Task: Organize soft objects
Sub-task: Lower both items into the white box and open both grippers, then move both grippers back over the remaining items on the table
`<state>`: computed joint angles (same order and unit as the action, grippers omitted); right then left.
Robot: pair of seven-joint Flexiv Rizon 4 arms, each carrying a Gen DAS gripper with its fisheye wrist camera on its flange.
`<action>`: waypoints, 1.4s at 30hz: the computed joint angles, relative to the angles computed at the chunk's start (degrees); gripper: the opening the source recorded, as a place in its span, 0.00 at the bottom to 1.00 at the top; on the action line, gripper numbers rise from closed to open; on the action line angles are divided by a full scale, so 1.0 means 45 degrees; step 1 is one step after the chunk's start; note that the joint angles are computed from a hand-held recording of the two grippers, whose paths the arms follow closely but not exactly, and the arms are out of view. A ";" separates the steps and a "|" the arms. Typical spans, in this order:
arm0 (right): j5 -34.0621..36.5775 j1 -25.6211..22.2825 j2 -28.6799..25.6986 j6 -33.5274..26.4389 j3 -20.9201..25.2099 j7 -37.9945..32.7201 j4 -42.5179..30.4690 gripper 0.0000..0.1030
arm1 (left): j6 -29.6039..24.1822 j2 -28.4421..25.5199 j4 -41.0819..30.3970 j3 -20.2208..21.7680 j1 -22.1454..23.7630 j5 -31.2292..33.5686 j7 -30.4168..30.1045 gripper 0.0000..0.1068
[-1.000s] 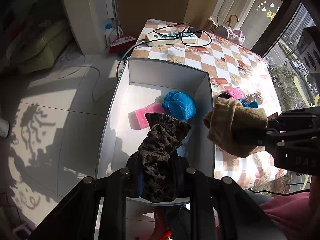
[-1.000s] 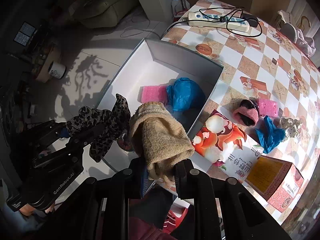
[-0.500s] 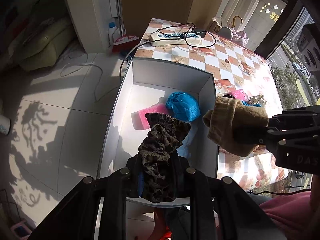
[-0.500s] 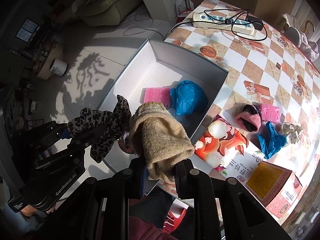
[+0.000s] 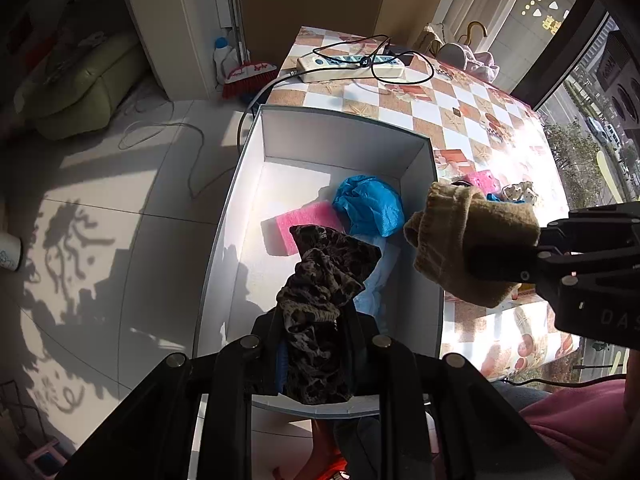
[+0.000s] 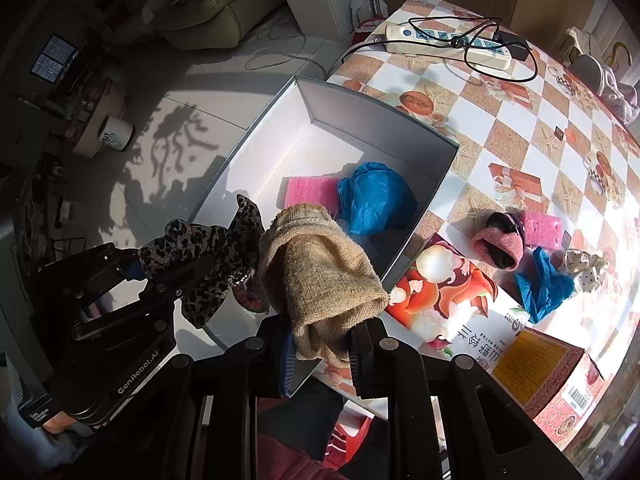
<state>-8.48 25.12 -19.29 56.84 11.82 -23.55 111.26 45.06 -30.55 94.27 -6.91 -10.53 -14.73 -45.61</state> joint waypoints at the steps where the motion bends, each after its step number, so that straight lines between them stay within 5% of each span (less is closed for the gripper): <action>1: -0.0034 0.0006 -0.0015 -0.0019 -0.0018 -0.0007 -0.0020 0.22 | -0.0039 -0.0005 -0.0015 -0.0004 -0.0007 0.0024 0.0019 0.22; 3: -0.0038 -0.0010 -0.0053 -0.0079 -0.0018 -0.0080 -0.0084 0.23 | -0.0074 0.0021 0.0011 -0.0049 0.0008 0.0022 0.0152 0.25; 5: 0.0068 -0.0046 -0.0096 -0.0179 0.0034 -0.0201 -0.0164 0.23 | -0.0068 0.0069 0.0071 -0.0092 0.0001 0.0027 0.0336 0.43; 7: 0.0294 -0.0119 -0.0164 -0.0313 0.0118 -0.0394 -0.0279 0.29 | 0.0263 0.0159 0.0230 -0.0087 -0.0067 0.0086 0.0448 0.74; 9: 0.0274 -0.0076 -0.0167 -0.0369 0.0067 -0.0373 -0.0292 0.69 | 0.0429 0.0198 0.0282 -0.0025 -0.0161 0.0227 0.0443 0.76; 14: 0.0099 -0.0037 -0.0054 -0.0321 -0.0026 -0.0156 -0.0184 0.78 | 0.0205 -0.0033 -0.0076 0.0240 -0.0372 0.0706 -0.0209 0.83; 16: 0.0427 -0.0137 -0.0060 -0.0296 0.0069 -0.0146 -0.0151 0.98 | 0.0076 -0.0086 -0.0167 0.0196 -0.0282 0.0593 -0.0346 0.84; 17: 0.0513 -0.0154 -0.0013 -0.0101 0.0070 -0.0056 -0.0036 1.00 | 0.0042 -0.0099 -0.0186 0.0172 -0.0238 0.0533 -0.0384 0.84; 33: 0.1377 -0.0393 0.0609 0.0996 0.0197 0.0470 0.1003 1.00 | -0.1404 -0.0112 -0.0657 -0.0077 -0.0215 0.0138 -0.0321 0.85; 42: 0.0109 -0.1186 0.3469 0.1494 -0.0384 0.3322 0.3897 1.00 | -0.1931 -0.0388 -0.1875 -0.0367 -0.1107 0.0688 0.0110 0.85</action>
<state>-7.99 19.78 -3.67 63.56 10.09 -8.60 128.80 36.37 -32.29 85.84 -8.57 -15.51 -11.64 -45.12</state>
